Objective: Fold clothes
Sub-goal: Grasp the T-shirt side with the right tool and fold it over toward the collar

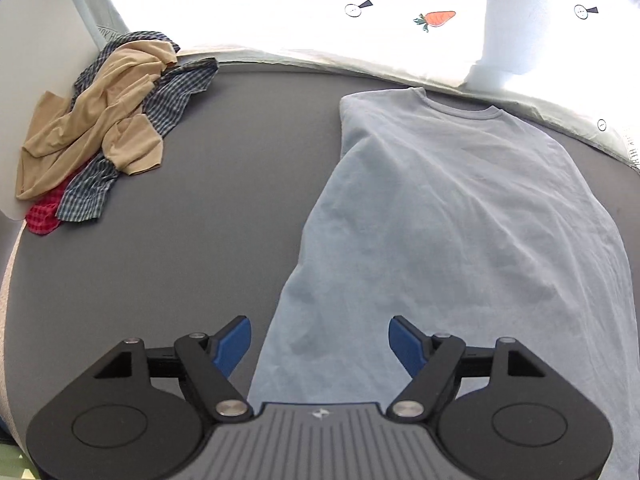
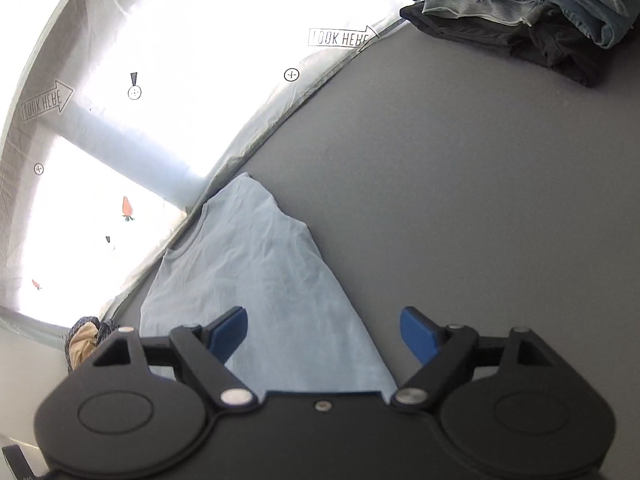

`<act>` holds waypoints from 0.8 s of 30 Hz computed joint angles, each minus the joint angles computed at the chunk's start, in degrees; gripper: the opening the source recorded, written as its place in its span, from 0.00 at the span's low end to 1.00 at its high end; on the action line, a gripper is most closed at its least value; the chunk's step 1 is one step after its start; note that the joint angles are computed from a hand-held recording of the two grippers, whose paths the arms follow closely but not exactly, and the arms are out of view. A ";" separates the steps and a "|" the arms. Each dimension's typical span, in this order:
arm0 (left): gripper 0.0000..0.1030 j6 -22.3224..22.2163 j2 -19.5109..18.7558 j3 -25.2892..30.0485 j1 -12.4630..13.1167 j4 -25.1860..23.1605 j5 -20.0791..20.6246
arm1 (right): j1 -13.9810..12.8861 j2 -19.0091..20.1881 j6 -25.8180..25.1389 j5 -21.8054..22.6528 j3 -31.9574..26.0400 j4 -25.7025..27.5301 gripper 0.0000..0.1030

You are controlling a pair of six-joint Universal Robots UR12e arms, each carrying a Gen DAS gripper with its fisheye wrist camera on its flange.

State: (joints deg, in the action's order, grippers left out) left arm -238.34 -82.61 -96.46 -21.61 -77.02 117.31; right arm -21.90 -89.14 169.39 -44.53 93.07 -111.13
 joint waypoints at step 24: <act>0.75 5.12 -10.74 5.50 10.01 8.77 -14.70 | 23.33 11.46 -40.53 -17.89 -4.19 -32.00 0.03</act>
State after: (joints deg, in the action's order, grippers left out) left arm -233.21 -93.35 -90.96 -11.60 -68.25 102.61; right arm 1.43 -77.68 128.86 -62.42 88.89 -143.13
